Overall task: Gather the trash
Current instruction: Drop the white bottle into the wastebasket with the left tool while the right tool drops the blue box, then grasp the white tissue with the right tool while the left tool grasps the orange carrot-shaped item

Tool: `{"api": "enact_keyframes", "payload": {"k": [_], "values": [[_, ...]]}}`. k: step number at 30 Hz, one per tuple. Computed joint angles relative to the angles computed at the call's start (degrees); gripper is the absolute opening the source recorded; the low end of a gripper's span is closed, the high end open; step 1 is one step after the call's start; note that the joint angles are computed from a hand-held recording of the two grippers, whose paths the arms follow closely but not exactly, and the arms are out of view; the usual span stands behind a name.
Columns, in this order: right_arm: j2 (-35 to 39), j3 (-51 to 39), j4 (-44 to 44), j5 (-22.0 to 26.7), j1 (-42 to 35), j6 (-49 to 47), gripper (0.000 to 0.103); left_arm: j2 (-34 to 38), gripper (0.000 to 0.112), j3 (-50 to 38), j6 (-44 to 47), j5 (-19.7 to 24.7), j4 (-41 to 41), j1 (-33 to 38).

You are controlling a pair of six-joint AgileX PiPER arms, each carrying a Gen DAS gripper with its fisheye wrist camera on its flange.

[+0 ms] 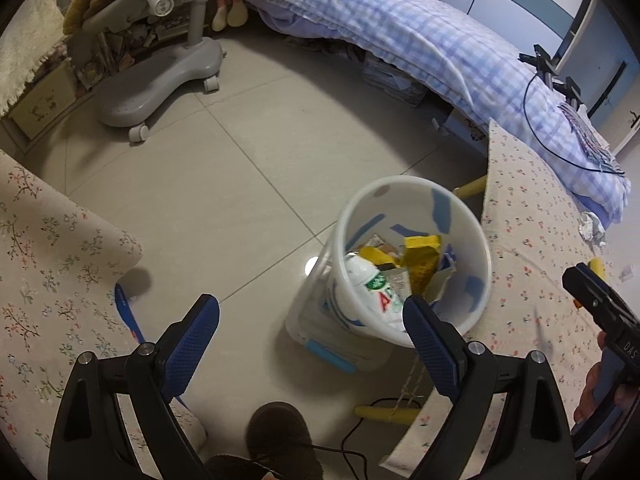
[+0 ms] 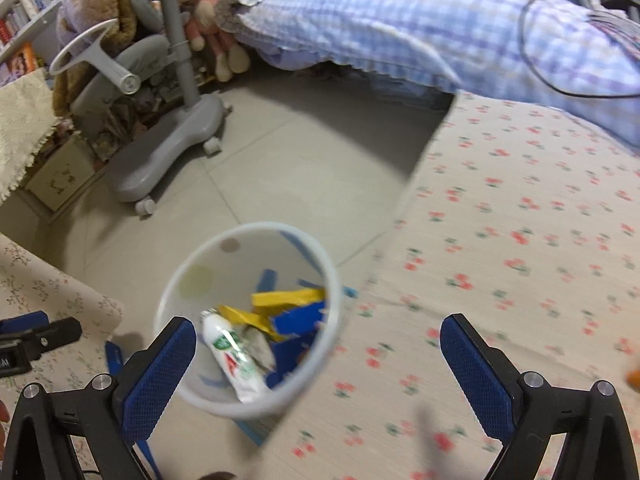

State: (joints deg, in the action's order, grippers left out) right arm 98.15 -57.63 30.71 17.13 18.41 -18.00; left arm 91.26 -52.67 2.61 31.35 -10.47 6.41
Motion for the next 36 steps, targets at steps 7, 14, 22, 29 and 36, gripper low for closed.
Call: {"api": "enact_keyframes", "payload": {"k": [7, 14, 22, 29, 36], "values": [[-6.66, 4.46, -4.76, 3.0, -6.73, 1.38, 0.1, -0.94, 0.097, -1.49, -6.13, 0.48, 0.37, -7.12], [-10.75, 6.06, -0.13, 8.44, -18.88, -7.07, 0.1, 0.94, 0.103, -5.32, -15.7, 0.59, 4.86, -16.15], [-11.7, 4.27, 0.23, 14.49, -32.35, -12.99, 0.1, 6.02, 0.103, -11.95, -24.71, 2.31, 10.06, -25.43], [-8.72, 0.38, -0.21, 18.98, -43.37, -15.26, 0.1, 14.01, 0.103, -21.93, -30.71, 4.95, 13.81, -33.47], [-3.12, -4.0, -3.73, 19.64, -49.9, -13.35, 0.1, 23.35, 0.103, -34.07, -33.63, 8.57, 14.36, -39.46]]}}
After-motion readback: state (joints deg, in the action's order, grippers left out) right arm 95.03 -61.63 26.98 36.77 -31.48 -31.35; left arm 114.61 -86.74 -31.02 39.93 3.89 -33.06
